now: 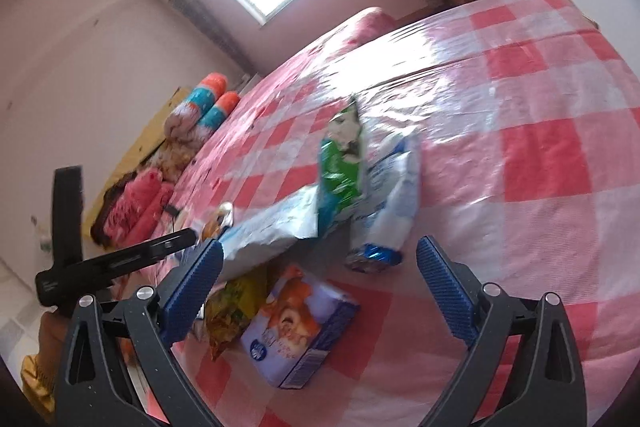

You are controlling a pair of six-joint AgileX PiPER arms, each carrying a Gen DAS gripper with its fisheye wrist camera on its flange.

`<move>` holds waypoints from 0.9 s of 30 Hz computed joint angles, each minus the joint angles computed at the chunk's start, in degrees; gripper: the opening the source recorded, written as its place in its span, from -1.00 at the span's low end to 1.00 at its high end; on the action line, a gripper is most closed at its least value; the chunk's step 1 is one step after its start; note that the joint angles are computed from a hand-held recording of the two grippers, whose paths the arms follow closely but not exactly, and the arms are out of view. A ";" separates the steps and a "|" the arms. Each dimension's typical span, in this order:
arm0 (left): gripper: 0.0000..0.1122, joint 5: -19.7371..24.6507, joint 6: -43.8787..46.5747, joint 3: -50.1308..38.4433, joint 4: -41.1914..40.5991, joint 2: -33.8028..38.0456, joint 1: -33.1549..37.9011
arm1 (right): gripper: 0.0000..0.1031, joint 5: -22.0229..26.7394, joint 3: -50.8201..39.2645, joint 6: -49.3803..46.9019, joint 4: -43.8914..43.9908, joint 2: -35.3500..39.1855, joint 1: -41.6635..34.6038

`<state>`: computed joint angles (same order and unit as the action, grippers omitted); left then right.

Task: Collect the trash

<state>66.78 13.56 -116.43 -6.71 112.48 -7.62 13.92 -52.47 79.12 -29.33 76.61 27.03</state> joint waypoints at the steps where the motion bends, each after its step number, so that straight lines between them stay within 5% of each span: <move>1: -0.04 -1.54 -0.85 4.40 -1.06 -2.51 1.66 | 0.87 1.16 -1.38 -1.04 0.37 0.82 1.03; 9: -0.04 -6.82 -4.90 14.84 -4.67 -6.58 5.70 | 0.87 7.72 -5.34 -10.49 4.63 2.36 6.19; 14: 0.07 -9.42 -8.28 15.60 -2.13 -5.50 3.98 | 0.87 9.80 -8.78 -25.48 16.31 5.44 6.40; 27: 0.23 -10.73 -13.95 16.73 0.90 -5.01 4.26 | 0.88 21.05 -17.56 -27.32 10.06 12.33 11.22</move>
